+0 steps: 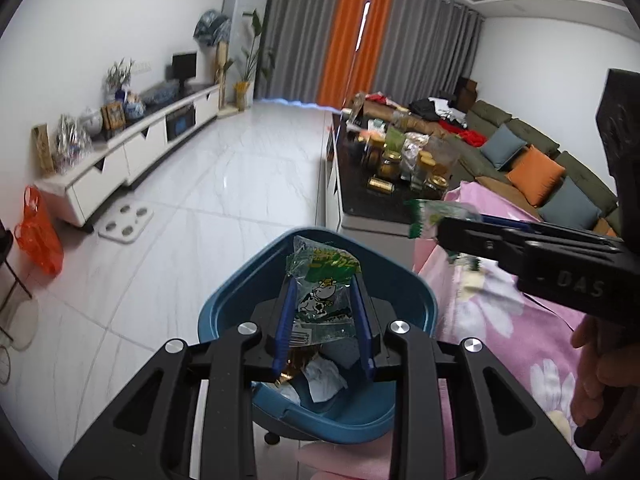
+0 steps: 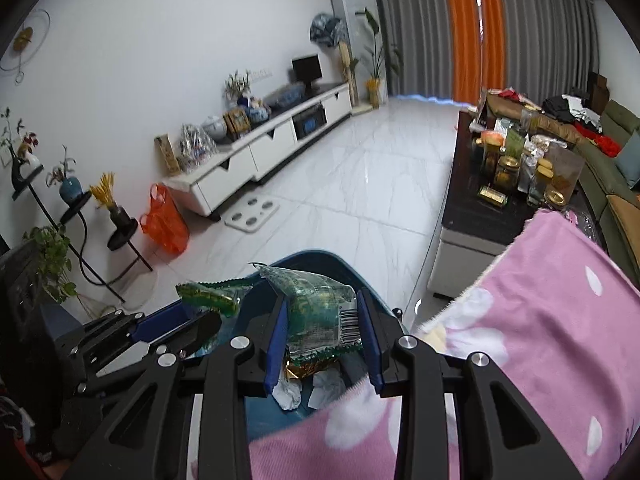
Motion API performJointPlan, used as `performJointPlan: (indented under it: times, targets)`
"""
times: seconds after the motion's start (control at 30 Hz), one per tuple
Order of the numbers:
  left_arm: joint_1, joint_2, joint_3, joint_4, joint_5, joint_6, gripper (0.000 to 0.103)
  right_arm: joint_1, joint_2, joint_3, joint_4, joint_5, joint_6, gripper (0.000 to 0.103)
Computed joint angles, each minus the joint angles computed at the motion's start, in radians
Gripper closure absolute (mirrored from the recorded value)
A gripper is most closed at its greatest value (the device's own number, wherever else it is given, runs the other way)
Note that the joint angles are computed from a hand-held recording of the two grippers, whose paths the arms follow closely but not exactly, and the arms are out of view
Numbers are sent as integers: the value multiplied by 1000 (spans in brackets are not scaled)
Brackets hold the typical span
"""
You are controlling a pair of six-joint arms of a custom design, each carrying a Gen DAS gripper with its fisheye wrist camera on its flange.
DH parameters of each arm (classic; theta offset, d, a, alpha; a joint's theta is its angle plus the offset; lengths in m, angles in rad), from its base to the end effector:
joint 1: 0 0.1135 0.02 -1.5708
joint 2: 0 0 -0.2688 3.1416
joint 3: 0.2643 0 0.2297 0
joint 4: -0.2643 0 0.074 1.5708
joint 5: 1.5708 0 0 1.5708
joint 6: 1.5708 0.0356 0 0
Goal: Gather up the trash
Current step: 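Carry both wrappers to the teal bin and lower them inside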
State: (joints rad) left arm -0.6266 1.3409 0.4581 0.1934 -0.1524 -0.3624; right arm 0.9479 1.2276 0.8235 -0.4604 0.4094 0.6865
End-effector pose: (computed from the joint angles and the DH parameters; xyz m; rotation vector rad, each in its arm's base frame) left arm 0.1896 -0.1306 0.1726 0.2184 2.2649 -0.3562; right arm 0.1435 0.1755 0.2535 -0.1283 2.3596 0.2986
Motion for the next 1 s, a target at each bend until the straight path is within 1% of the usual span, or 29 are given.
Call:
performJointPlan:
  times: [0.1,0.17,0.23,0.3,0.33,0.43,0.47,0.5,0.53,0.7,0.77,0.8,0.83,0.9,1.0]
  targets:
    - [46,88,25,29,59,1,75,-31,76,23,8,-50,3,72]
    - [59,161,50,56,75,1,75,-49,132,39,14,-86,18,72]
    - [65,233,81,83,94,-5,75,-61,174,61,9,-95,13,72]
    - [58,290,106,96,90,-16,75,-75,201,66,10,-118,19,72]
    - [30,310,120,85,76,-42,75,-80,212,65,11,-125,26,72]
    - [34,364,149,80,77,-40,75,-94,232,60,9,-150,38,72]
    - [13,355,130,82,64,-58,75,-98,236,57,8,-156,41,72]
    - [16,374,144,76,71,-58,75,-105,240,53,9,-169,44,72]
    - [-3,379,142,78,56,-72,75,-110,244,49,13,-176,51,71]
    - [-1,430,159,83,55,-69,74,-122,260,48,19,-194,54,71]
    - [-9,434,158,83,47,-71,73,-132,266,54,18,-200,48,69]
    - [-14,441,163,81,39,-72,73,-131,263,52,20,-195,52,64]
    - [-18,445,165,82,37,-71,72,-134,260,50,21,-198,55,63]
    - [-24,441,161,80,28,-72,68,-148,254,48,29,-213,53,63]
    - [-34,444,166,75,8,-76,67,-155,234,39,38,-217,55,61]
